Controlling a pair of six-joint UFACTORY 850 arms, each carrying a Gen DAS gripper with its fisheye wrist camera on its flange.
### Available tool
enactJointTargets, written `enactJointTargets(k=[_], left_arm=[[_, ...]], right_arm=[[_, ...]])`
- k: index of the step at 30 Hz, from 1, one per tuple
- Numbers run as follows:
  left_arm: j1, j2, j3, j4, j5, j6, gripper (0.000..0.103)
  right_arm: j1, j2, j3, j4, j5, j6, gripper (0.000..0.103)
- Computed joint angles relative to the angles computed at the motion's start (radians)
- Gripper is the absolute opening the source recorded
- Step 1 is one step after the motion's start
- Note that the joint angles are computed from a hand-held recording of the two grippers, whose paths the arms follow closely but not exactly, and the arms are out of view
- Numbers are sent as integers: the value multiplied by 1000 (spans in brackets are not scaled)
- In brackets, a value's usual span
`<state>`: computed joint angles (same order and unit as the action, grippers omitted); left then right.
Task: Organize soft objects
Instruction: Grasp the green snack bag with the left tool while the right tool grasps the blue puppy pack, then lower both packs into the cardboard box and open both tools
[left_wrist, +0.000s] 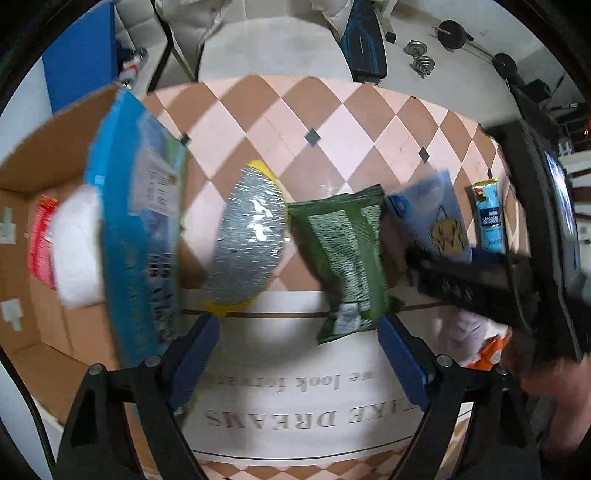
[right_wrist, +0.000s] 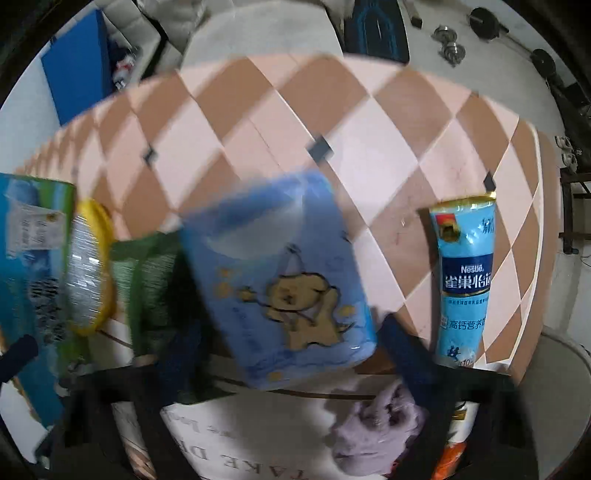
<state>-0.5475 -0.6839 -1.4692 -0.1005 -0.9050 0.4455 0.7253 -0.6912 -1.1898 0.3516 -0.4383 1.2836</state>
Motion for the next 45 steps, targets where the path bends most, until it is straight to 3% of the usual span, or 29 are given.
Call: enactJointTargets(k=[8, 10, 14, 16, 19, 21, 23, 24, 28, 31, 35, 38, 42, 45], left_arm=[[-45, -160, -133, -27, -133, -79, 87], [-54, -189, -158, -11, -139, -111, 77], [-67, -214, -185, 28, -142, -147, 62], [-85, -195, -164, 80, -93, -148, 40], [-95, -169, -133, 107, -57, -134, 33], [-94, -129, -94, 108, -19, -116, 31], [-88, -65, -37, 89, 26, -65, 31], [-83, -32, -14, 73, 44, -31, 31], [-18, 100, 46, -63, 38, 162, 31], [72, 175, 54, -145, 10, 305, 31], [197, 181, -19, -151, -23, 407, 31], [278, 103, -146, -91, -69, 407, 32], [353, -61, -327, 54, -104, 337, 32], [374, -213, -517, 122, -218, 278, 32]], right_arm=[[31, 78, 149, 243, 85, -152, 72], [24, 83, 163, 258, 99, -166, 76], [-6, 74, 145, 227, 49, -172, 77], [-17, 64, 130, 219, 17, -176, 77], [-28, 21, 65, 140, -66, -133, 76], [-19, 4, 24, 78, -100, -70, 68], [-10, 9, 11, 82, -103, -54, 49], [-1, 25, 12, 61, -95, -18, 46], [49, 86, -22, -150, -125, 235, 45], [88, 117, -80, -311, -164, 428, 45], [143, 70, -282, -493, -246, 621, 45], [181, -28, -468, -562, -242, 695, 45], [170, -271, -863, -547, -271, 642, 45], [143, -486, -1177, -464, -263, 558, 45]])
